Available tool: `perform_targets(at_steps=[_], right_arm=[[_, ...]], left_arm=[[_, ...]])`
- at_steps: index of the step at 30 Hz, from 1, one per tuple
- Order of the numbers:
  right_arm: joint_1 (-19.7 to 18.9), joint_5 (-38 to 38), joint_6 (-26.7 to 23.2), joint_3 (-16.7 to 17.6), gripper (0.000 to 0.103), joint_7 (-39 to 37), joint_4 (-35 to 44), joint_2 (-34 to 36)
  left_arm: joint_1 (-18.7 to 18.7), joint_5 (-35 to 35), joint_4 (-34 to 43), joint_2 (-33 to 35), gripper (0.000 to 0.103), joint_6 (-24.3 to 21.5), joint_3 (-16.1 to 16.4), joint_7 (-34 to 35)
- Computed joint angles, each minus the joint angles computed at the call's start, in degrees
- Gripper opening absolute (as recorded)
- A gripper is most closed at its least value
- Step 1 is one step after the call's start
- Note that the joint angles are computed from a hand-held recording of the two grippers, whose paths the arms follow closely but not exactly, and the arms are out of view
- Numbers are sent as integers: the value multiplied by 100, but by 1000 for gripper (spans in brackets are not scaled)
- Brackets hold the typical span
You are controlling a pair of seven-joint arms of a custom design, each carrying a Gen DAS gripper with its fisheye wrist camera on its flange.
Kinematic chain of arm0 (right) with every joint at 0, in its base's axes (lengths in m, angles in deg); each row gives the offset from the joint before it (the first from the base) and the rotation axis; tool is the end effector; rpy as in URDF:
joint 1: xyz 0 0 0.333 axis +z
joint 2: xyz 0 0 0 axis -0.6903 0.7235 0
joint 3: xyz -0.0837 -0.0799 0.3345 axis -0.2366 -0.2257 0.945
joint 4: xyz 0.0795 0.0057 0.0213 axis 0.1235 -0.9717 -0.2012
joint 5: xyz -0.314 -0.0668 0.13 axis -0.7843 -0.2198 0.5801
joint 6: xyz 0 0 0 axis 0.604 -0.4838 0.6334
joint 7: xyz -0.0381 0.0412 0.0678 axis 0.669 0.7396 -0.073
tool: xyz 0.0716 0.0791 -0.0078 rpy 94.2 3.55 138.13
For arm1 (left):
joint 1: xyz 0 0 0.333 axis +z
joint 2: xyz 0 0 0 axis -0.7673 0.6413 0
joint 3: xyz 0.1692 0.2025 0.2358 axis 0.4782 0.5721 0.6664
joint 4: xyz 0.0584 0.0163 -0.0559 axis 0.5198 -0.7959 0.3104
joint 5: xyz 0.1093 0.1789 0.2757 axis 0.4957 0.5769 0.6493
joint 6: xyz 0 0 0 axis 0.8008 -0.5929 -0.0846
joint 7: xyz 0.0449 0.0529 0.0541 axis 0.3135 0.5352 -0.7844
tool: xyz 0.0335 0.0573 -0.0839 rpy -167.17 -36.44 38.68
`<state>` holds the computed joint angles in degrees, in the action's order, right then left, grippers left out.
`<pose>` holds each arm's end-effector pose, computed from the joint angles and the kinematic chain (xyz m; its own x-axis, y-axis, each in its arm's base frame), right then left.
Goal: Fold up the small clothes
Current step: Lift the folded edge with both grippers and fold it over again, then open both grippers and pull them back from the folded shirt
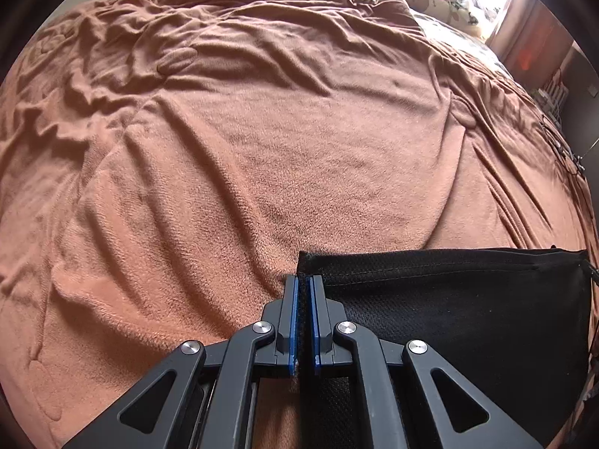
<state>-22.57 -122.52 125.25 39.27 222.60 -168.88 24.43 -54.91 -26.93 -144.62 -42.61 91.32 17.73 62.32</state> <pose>0.4596 0.2478 0.4309 -0.0123 -0.9943 -0.1061 -0.7821 0.0757 -0.6185 0.4651 -0.1008 0.3655 0.0356 -0.9909 0.1301 -0.8949 -0.0895 -0.4372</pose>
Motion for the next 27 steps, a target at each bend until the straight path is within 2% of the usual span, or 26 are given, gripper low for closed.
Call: perform_targets(at_steps=[2,4,5,6,7,8,9,10,12,13,22,27], right_arm=[[13,233,-184,39,0,-204,104,111],[-10,787,-259,103,1,-614,177,200],[-7,1097,-332,134,2,-842,220,215],[20,1261,-385,125,9,-945,266,217],[47,1478,-500,141,15,-1082,298,190],[79,1609,-601,139,37,-1145,321,153],[122,1626,-676,123,52,-1096,313,90],[169,1529,-740,103,72,-942,282,3],[198,1275,-807,123,74,-635,153,-218],[163,1384,-785,176,74,-660,61,-316],[-170,2163,-410,698,74,-793,-988,-1338],[-285,2625,-314,1032,74,-1004,-1522,-1940]], left_arm=[[33,-34,20,52,6,94,-29,28],[525,-788,81,58,9,-26,-620,615],[664,-1135,108,34,14,-130,-796,883],[715,-1408,86,-29,19,-192,-874,1096],[686,-1526,48,-109,35,-232,-844,1185],[617,-1548,-33,-210,54,-211,-760,1176],[598,-1809,-145,-333,60,-127,-774,1372],[586,-2437,-252,-466,68,-30,-857,1882],[368,-3599,-366,-702,69,-45,-802,2850],[264,-3778,-442,-827,69,-109,-714,2997],[-678,-4030,-1402,-2051,70,-228,5,2845],[-995,-3868,-1997,-2754,70,-282,108,2364]])
